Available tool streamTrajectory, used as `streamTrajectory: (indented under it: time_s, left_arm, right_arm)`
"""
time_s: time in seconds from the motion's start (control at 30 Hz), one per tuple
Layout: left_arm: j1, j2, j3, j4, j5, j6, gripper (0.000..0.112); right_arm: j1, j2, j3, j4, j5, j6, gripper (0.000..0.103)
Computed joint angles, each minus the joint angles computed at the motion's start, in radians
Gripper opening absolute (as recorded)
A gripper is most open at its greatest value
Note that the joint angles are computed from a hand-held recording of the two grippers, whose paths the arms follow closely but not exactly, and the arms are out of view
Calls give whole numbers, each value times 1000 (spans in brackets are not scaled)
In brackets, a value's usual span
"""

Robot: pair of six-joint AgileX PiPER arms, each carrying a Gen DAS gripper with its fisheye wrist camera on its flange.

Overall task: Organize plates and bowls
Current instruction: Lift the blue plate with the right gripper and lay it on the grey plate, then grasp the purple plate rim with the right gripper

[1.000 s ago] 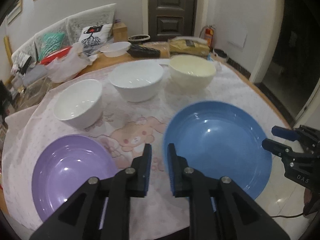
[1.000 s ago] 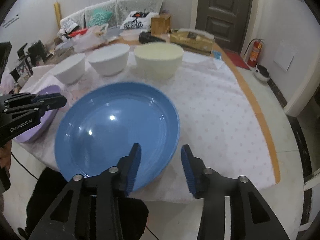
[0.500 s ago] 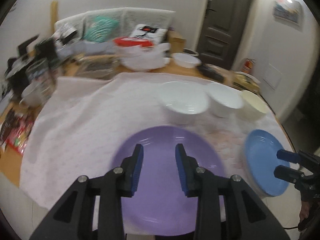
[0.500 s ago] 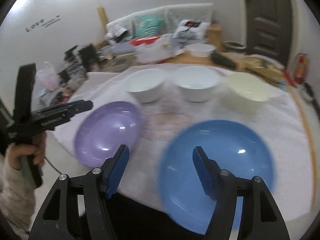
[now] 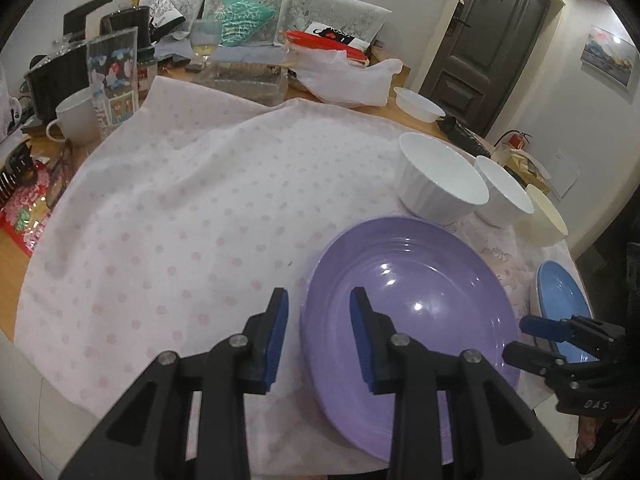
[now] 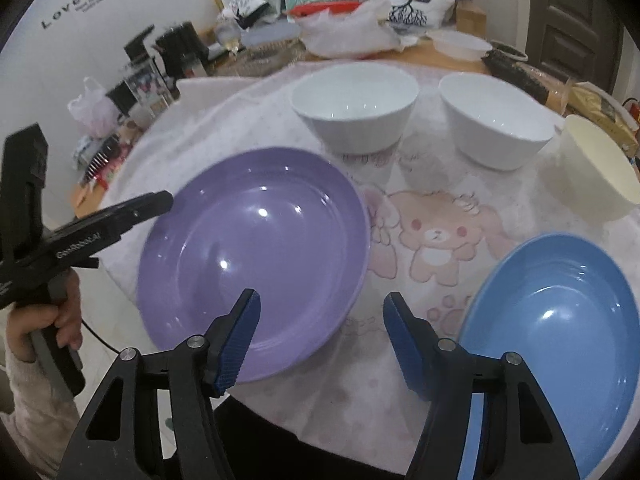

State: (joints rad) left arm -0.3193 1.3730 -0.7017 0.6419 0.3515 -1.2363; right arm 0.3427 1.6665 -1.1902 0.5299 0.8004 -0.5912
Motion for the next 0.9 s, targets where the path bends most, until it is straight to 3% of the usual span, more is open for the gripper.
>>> streamTrajectory:
  time_s: [0.33,0.37,0.47,0.7,0.9]
  left_arm:
    - [21,54,-2,-37,-20,73,15]
    - [22,64,-11,-61,-11,103,9]
    - [-11,74,-29,2,37,53,8]
    - [-50,41,-31,21,74,-6,8]
    - [-143,-4,-83,84,192,-82,8]
  right_arm:
    - [52,22,1,-64,-34,48,41]
    - [54,34,-9,-71,-22,51,38]
    - [69,52,-25,-117,-18,85,28]
    - [48,19,-4,-95,-20,40,28]
    - [3,-51,43,-30,-24,-32,28]
